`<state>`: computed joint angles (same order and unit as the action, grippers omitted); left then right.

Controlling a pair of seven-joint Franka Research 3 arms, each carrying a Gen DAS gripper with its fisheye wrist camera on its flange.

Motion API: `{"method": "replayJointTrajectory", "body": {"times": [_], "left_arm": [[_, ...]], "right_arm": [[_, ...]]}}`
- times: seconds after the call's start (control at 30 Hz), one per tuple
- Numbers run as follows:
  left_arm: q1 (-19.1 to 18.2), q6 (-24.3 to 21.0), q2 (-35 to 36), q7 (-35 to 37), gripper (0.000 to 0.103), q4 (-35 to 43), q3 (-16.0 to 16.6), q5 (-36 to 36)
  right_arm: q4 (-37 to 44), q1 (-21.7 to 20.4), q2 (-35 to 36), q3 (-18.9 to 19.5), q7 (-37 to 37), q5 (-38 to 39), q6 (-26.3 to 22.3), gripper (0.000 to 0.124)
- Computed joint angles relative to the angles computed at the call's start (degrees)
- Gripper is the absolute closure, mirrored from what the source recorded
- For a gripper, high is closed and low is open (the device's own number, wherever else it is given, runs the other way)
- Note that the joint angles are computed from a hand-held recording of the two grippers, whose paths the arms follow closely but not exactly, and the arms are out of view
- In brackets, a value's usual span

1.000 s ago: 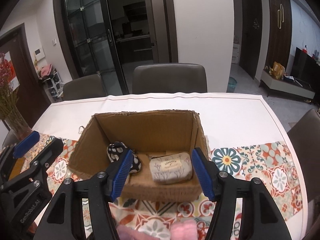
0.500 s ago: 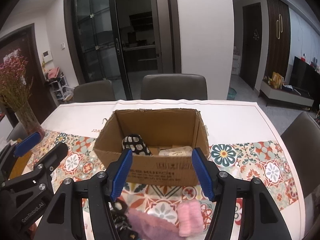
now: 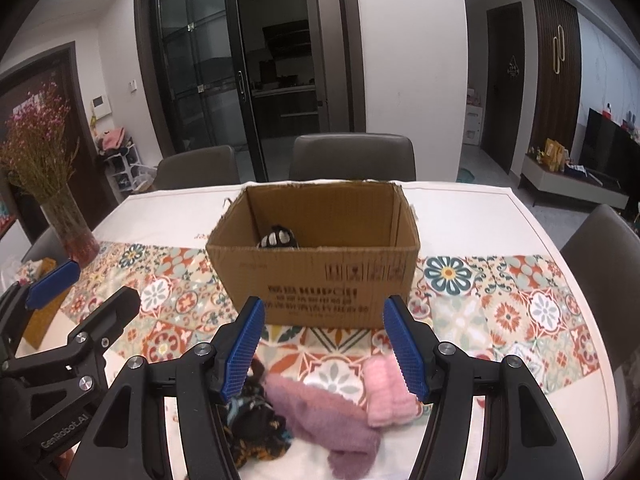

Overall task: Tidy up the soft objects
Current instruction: 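Move both open tools back toward the scarf and mauve towel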

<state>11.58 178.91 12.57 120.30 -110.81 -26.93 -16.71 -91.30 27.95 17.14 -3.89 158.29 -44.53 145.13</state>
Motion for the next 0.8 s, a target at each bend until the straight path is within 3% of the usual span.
{"method": "replayJointTrajectory", "body": {"times": [0.1,0.27,0.5,0.8], "left_arm": [[1.9,-1.0,-0.8,2.3,0.020,-1.7,-2.0,-2.8],[0.7,-2.7,-1.9,5.6,0.020,-4.1,-0.8,-7.1],[-2.9,-6.4,-3.0,9.8,0.019,-6.4,2.9,-12.4],[-8.3,-10.6,-3.3,10.2,0.019,-8.2,8.6,-13.2]], "right_arm": [[-1.5,0.4,-0.7,0.1,1.1,-0.5,-0.4,0.061],[-4.3,0.3,-1.8,1.0,2.6,-0.2,-0.8,0.061],[-8.8,-0.3,-3.1,2.1,4.2,0.9,0.3,0.061],[-12.5,-0.8,-4.0,3.0,3.3,2.8,0.8,0.061]]}}
